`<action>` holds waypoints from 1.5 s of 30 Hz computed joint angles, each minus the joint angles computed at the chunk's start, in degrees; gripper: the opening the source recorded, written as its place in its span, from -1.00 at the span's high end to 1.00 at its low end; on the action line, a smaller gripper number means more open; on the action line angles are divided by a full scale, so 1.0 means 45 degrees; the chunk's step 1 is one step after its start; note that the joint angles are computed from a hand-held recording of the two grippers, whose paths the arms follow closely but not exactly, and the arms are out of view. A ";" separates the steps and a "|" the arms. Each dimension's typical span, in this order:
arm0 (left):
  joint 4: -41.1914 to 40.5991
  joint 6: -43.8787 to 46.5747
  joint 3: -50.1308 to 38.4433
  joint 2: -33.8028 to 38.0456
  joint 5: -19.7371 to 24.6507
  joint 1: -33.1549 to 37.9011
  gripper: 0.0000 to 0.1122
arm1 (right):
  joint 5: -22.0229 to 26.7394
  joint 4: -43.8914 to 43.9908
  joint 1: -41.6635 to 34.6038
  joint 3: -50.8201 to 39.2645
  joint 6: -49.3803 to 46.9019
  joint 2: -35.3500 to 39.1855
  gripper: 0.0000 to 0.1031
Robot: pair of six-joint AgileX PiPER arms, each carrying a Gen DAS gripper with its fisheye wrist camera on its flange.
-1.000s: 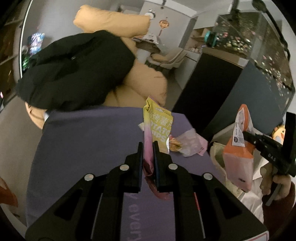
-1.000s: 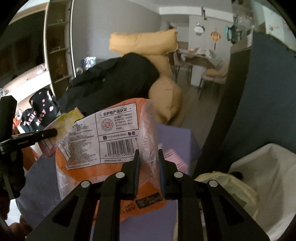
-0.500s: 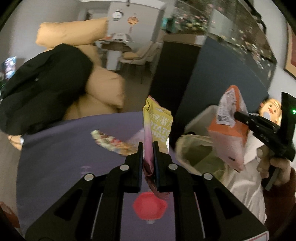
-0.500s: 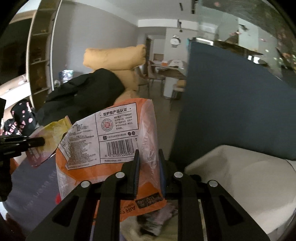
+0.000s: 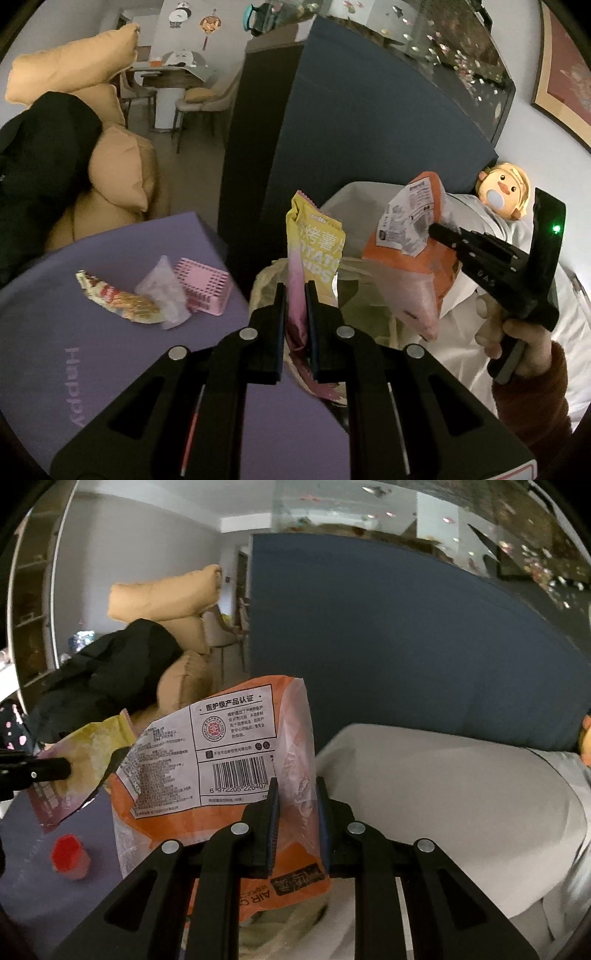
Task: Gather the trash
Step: 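Carry both bags over the trash bag and open both tools to drop them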
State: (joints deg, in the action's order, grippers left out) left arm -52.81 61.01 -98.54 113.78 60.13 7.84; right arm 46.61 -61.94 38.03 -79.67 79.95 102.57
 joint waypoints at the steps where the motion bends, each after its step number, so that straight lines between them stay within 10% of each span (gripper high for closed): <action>1: -0.0009 -0.0008 0.0099 -0.0038 -0.0094 -0.0091 0.83 | -0.0030 0.0060 -0.0029 0.0051 0.0007 0.0018 0.64; 23: -0.0125 -0.1245 -0.2802 0.1574 0.0925 0.1587 0.83 | 0.1104 0.3730 -0.0538 -0.4724 -0.4227 0.5176 0.48; 28: 0.0049 -0.1359 -0.2724 0.1814 0.1000 0.1443 0.83 | 0.0512 0.3892 -0.0544 -0.3723 -0.3951 0.4632 0.01; 45: 0.0797 -0.1259 -0.0839 0.2122 0.0359 -0.1006 0.83 | 0.0065 -0.0425 -0.0143 0.1902 0.1954 -0.0768 -0.01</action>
State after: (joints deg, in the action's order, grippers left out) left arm -49.22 55.35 -102.32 123.33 61.75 3.31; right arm 46.90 -63.86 37.39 -71.11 88.74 99.11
